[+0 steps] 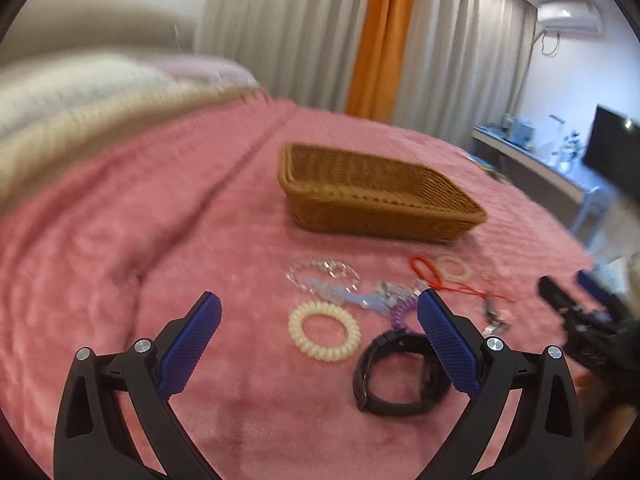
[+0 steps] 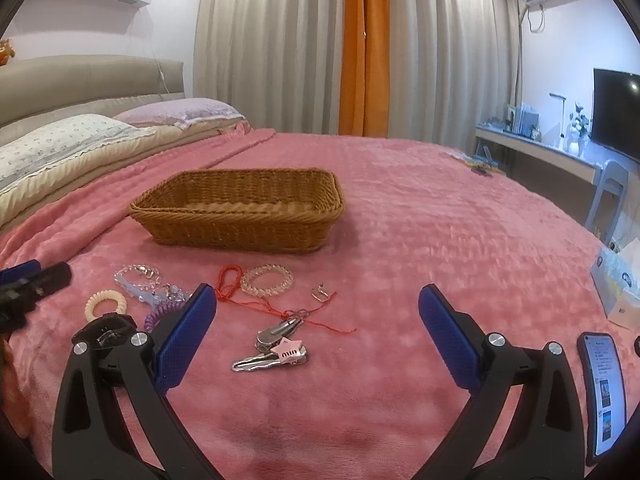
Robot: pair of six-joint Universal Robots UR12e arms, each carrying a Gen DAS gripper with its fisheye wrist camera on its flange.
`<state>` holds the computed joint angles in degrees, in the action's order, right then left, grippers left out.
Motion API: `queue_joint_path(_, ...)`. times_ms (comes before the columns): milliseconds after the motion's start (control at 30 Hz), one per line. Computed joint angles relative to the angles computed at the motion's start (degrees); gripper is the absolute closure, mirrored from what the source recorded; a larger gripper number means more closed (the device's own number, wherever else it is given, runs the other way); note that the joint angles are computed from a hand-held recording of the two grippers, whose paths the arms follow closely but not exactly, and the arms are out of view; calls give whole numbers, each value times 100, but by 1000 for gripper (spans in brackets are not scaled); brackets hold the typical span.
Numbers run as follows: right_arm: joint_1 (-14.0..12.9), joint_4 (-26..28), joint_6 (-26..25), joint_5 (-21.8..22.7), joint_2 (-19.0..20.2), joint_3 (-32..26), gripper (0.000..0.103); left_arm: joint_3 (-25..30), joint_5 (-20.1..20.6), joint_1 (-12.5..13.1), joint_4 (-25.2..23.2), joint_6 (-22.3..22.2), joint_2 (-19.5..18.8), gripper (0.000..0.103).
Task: Organize jewelry
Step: 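Grasp the cream coil hair tie with left tool while right tool grasps purple coil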
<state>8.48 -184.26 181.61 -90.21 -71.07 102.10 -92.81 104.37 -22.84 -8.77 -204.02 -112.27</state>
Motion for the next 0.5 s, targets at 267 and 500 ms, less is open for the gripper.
queue_joint_path(267, -18, 728, -264, 341, -61, -140, 22, -202, -788, 372, -280, -285, 290, 22)
queue_joint_path(500, -17, 2220, -623, 1490, -3, -568, 66, 149, -1544, 482, -1372, -66, 92, 52)
